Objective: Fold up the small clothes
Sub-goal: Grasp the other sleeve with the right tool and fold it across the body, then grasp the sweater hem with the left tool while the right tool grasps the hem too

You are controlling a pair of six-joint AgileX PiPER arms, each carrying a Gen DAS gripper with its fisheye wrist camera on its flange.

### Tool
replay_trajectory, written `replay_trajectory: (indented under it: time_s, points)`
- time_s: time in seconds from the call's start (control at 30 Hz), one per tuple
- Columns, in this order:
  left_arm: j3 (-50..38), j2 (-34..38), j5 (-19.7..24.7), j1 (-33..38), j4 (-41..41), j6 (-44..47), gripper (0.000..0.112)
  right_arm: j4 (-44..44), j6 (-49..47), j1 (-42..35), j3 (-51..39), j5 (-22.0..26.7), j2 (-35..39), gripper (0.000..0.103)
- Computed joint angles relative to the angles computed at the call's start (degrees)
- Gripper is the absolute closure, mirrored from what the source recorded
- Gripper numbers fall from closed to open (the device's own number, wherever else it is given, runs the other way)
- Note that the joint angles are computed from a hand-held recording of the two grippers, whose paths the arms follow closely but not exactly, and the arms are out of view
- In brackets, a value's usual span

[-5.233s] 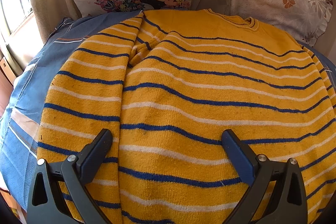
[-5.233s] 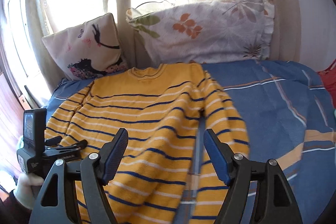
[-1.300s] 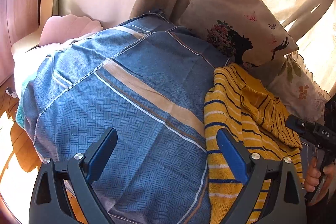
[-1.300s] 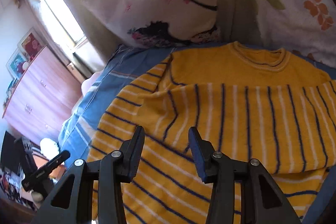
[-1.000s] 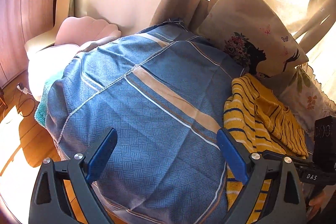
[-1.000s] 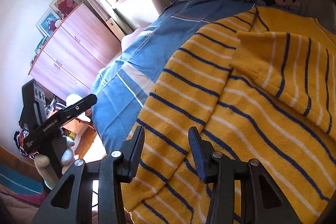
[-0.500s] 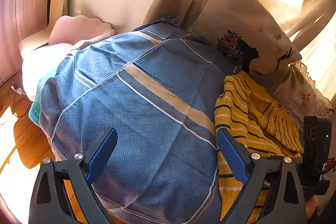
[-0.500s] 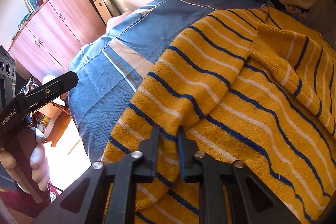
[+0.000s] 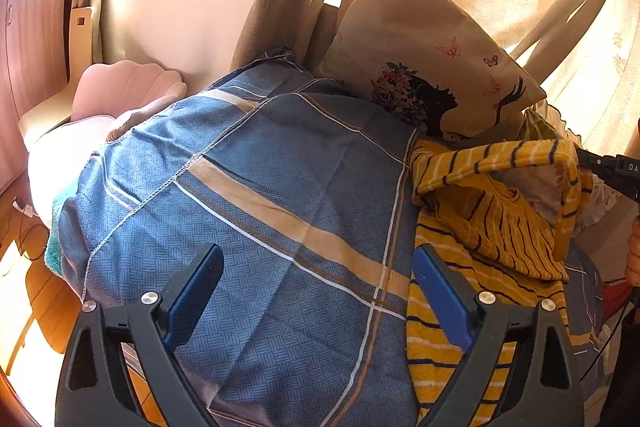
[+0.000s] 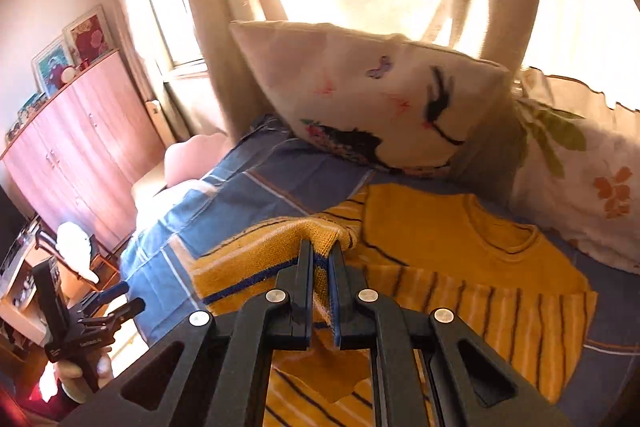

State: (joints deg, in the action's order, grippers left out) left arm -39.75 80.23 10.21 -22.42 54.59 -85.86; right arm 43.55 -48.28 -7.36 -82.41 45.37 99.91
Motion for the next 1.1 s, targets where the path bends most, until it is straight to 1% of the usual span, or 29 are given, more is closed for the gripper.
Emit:
replay_trajectory:
  time_s: [0.07,0.1,0.13,0.17,0.2,0.23,0.27,0.3,0.33,0.37,0.43,0.47,0.5,0.57,0.63,0.67,0.7,0.73,0.77,0.8,0.83,0.87,0.93,0.97,1.0,1.03,1.07,1.1]
  points:
    - [-1.72,2.07,0.17,-1.36,-1.4,1.24,0.017,-5.22,4.4,-5.23,-6.2,4.08,4.52,0.094]
    - [-2.66,3.09,0.19,-2.11,-2.37,2.08,0.017,-10.52,8.85,-6.14,-9.15,4.38,7.17,0.092]
    - [-3.49,3.85,0.23,-2.93,-2.86,2.47,0.017,-16.25,13.61,-7.13,-10.32,2.38,9.09,0.088]
    - [-4.3,4.5,0.52,-3.84,-2.79,2.41,0.017,-20.89,17.53,-8.55,-9.32,-1.91,9.97,0.081]
    - [-5.15,5.11,1.27,-5.0,-2.4,2.02,0.017,-23.24,19.23,-10.2,-7.42,-5.7,10.19,0.074]
    - [-5.97,5.73,2.08,-6.03,-2.46,2.09,0.017,-23.3,19.31,-11.63,-6.74,-7.2,10.64,0.071]
    - [-6.82,6.43,2.86,-7.01,-2.76,2.32,0.017,-21.07,17.75,-13.18,-6.32,-6.48,10.72,0.063]
    - [-7.84,7.3,3.48,-7.75,-3.8,3.31,0.017,-16.55,14.52,-15.35,-6.43,-4.26,11.05,0.062]
    - [-8.74,8.14,3.9,-8.33,-4.94,4.27,0.017,-11.31,9.69,-17.51,-5.33,-3.4,11.15,0.062]
    - [-9.62,8.96,4.19,-8.85,-6.23,5.28,0.017,-8.36,6.62,-18.44,-3.87,-3.76,11.07,0.062]
    - [-11.15,10.45,4.16,-9.6,-9.51,7.88,0.017,-7.26,3.71,-18.75,-1.23,-5.04,10.69,0.061]
    - [-12.0,11.19,4.21,-10.09,-10.92,8.9,0.017,-7.41,2.76,-18.52,-0.16,-5.84,10.78,0.057]
    - [-12.66,11.79,4.36,-10.73,-11.53,9.12,0.017,-8.34,2.82,-18.06,0.51,-6.56,11.29,0.048]
    - [-13.75,12.71,4.94,-11.94,-12.03,9.31,0.017,-12.14,5.07,-16.43,2.44,-10.67,12.51,0.042]
    - [-14.74,13.44,6.1,-13.26,-11.56,8.95,0.017,-14.66,5.64,-15.13,4.03,-14.89,14.51,0.042]
    - [-15.26,13.75,6.86,-13.8,-11.41,9.0,0.017,-15.3,5.65,-14.79,3.56,-14.46,15.97,0.06]
    - [-15.66,13.91,7.56,-14.23,-11.3,9.14,0.017,-15.13,4.1,-14.68,3.08,-13.52,17.19,0.09]
    - [-16.09,14.07,8.17,-14.57,-10.96,9.06,0.017,-14.11,1.66,-15.15,2.28,-11.93,17.91,0.09]
    - [-16.44,14.23,8.71,-14.72,-10.61,8.93,0.017,-12.85,0.64,-15.79,2.1,-11.53,17.72,0.091]
    - [-16.85,14.54,9.16,-14.71,-10.44,8.91,0.017,-13.27,1.84,-16.31,1.95,-11.84,17.21,0.092]
    - [-17.16,14.92,9.27,-14.47,-10.72,9.18,0.017,-15.95,5.33,-16.32,1.88,-13.39,16.66,0.092]
    - [-17.48,15.43,8.92,-13.92,-11.91,10.21,0.017,-20.87,10.75,-15.88,2.11,-16.25,16.26,0.092]
    - [-17.96,16.7,7.21,-12.32,-17.01,14.54,0.017,-31.01,18.63,-14.93,5.56,-25.6,15.66,0.091]
    - [-17.89,17.26,6.16,-11.63,-19.65,16.8,0.017,-33.13,20.11,-15.11,7.06,-28.11,15.41,0.088]
    - [-17.7,17.84,5.13,-10.94,-22.76,19.53,0.017,-32.96,20.69,-15.28,7.9,-28.4,14.82,0.085]
    - [-17.44,18.35,4.26,-10.34,-25.93,22.39,0.017,-30.5,19.45,-15.63,9.55,-28.68,13.4,0.074]
    - [-17.1,18.77,3.37,-9.73,-30.25,26.43,0.017,-25.75,15.92,-16.31,11.69,-28.25,11.54,0.066]
    - [-16.72,19.3,2.36,-9.08,-35.98,31.91,0.017,-20.02,10.28,-17.64,13.25,-26.17,9.56,0.053]
